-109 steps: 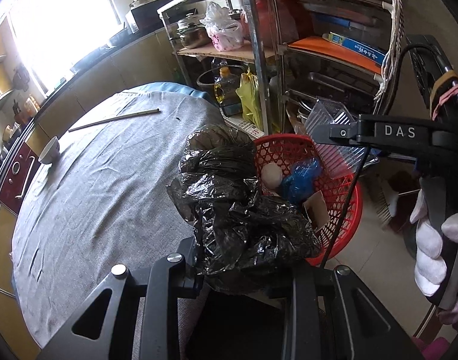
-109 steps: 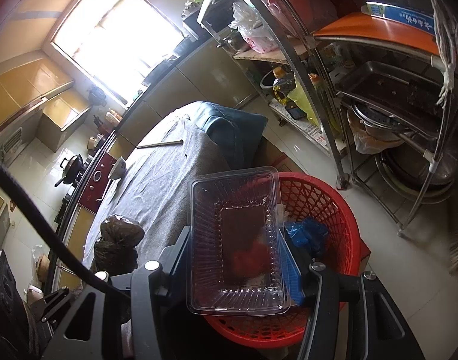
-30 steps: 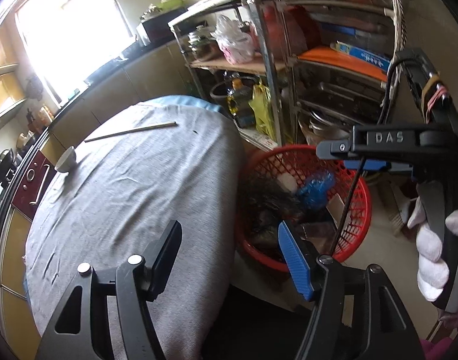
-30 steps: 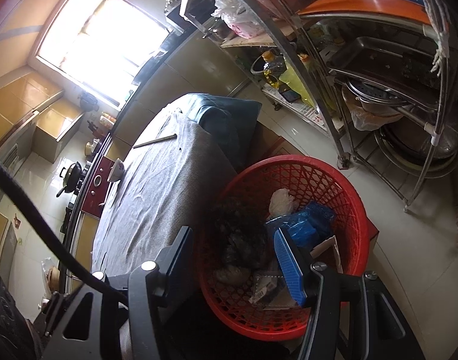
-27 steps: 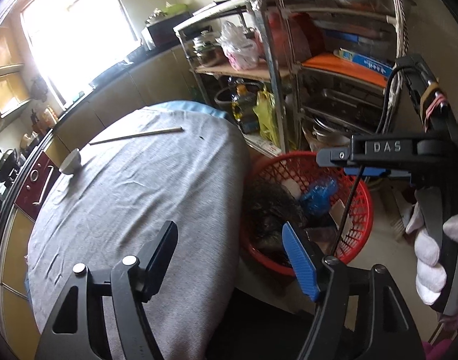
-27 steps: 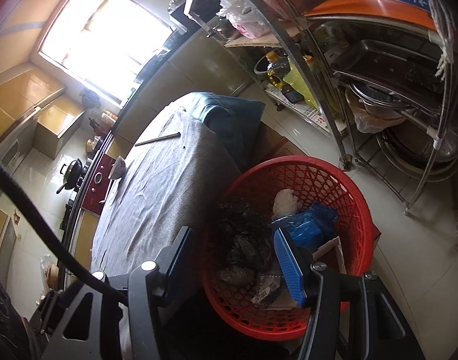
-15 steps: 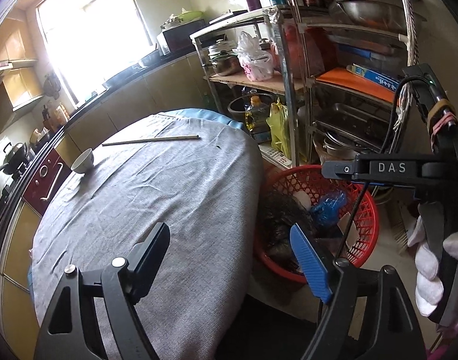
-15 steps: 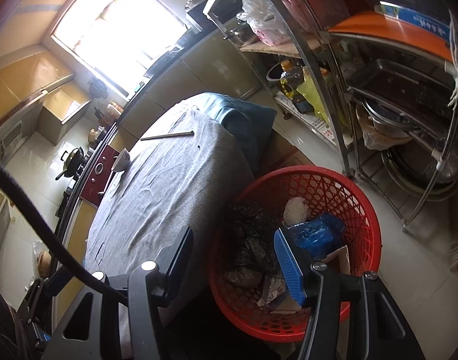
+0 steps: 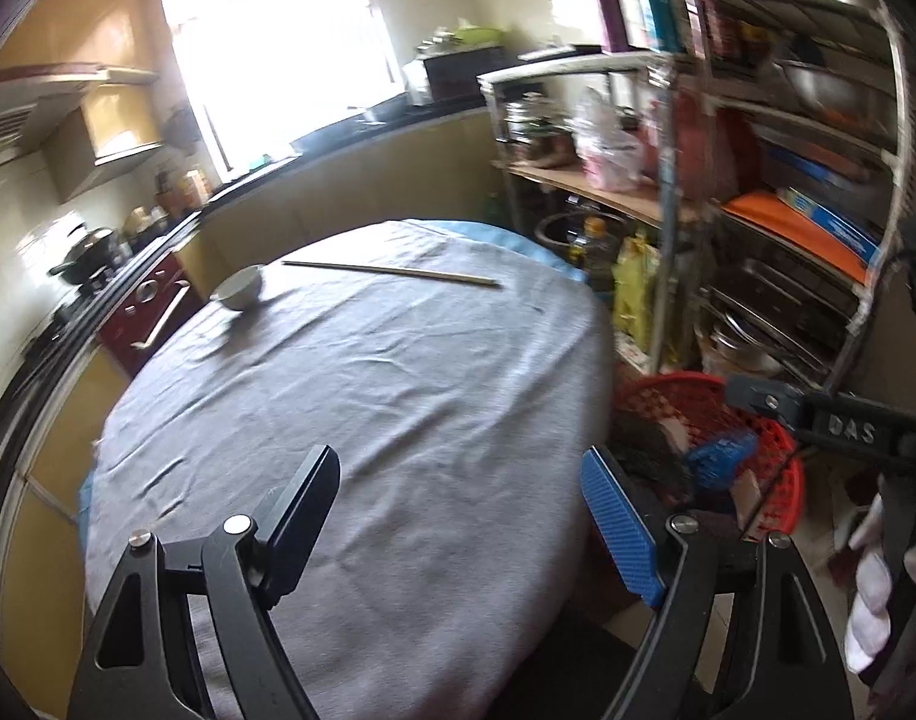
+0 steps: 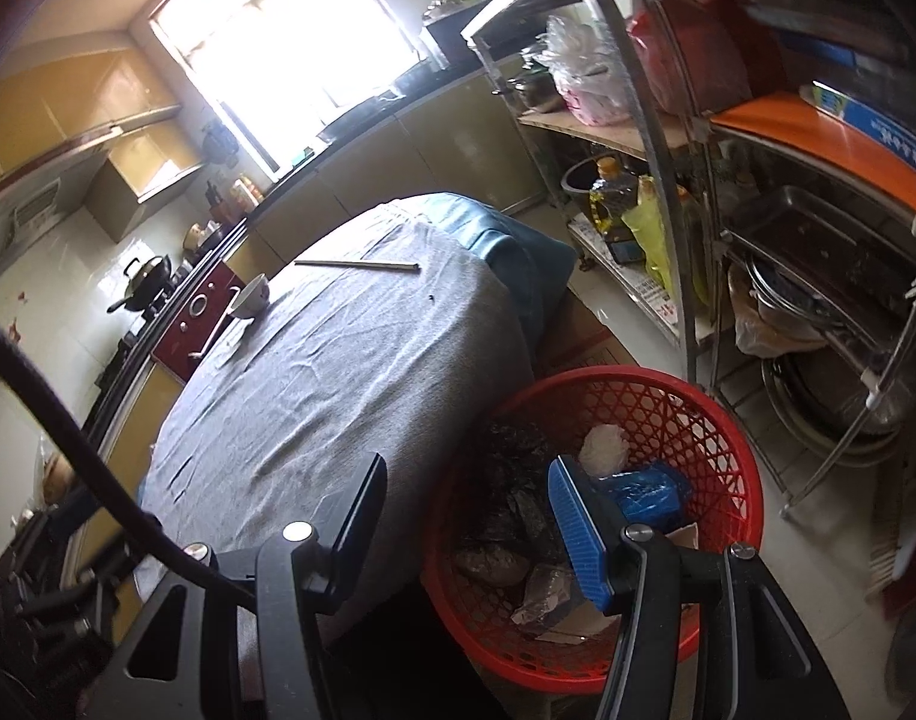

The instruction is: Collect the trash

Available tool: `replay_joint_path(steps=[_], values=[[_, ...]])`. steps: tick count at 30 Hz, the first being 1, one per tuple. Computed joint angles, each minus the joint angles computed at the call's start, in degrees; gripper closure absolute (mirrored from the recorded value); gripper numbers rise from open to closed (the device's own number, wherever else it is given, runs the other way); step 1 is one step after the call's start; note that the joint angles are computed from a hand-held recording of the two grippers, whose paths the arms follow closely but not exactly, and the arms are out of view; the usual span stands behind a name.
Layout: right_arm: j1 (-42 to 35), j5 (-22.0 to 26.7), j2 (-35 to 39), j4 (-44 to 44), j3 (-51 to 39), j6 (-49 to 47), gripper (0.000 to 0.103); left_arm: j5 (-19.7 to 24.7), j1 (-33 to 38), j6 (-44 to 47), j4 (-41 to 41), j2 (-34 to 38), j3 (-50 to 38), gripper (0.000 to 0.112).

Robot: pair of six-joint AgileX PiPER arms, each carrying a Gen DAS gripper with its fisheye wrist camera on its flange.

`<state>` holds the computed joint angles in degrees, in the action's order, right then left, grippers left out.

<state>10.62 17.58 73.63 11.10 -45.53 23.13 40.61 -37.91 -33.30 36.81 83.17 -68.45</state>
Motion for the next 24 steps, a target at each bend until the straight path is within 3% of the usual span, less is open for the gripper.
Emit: replay_joint_path(steps=[16,24], values=[[13.76,4.37,3.45,-26.77,-9.37,23.61,0.043,1.75,10.21,-6.47,2.78,-6.44,3.36,0.029],[21.32,8.35,6.93,-33.08,-17.12,27.18,0.043,0.96,16.68,-4.2,-0.84,-10.13,5.87,0.028]])
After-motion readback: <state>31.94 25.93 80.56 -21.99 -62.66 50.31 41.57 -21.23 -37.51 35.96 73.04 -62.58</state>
